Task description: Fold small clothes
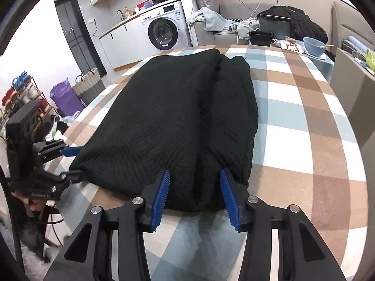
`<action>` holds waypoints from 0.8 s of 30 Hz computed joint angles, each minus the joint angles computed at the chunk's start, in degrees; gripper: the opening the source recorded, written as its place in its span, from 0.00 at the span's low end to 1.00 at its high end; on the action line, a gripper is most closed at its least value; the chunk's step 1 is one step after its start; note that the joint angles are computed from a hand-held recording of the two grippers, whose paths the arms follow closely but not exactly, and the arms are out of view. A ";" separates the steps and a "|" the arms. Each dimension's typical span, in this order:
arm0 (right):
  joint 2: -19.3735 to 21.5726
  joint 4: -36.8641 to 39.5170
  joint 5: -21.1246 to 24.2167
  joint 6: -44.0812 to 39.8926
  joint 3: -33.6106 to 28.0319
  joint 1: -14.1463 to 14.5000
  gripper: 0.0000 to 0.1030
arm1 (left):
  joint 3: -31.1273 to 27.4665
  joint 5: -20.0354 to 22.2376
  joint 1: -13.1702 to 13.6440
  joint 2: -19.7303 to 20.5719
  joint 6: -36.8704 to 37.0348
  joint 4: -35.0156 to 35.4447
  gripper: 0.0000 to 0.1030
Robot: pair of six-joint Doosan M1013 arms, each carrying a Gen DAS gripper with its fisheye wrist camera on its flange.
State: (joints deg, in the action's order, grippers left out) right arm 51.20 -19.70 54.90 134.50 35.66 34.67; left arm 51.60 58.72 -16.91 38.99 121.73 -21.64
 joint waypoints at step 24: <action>-4.16 -24.10 -12.17 17.99 9.39 2.78 1.00 | 12.89 -26.06 1.95 -6.29 7.54 -17.53 0.99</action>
State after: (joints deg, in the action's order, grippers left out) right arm 47.05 -43.80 42.73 152.49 45.06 37.45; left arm 64.49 32.66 -14.97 32.70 129.27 -39.17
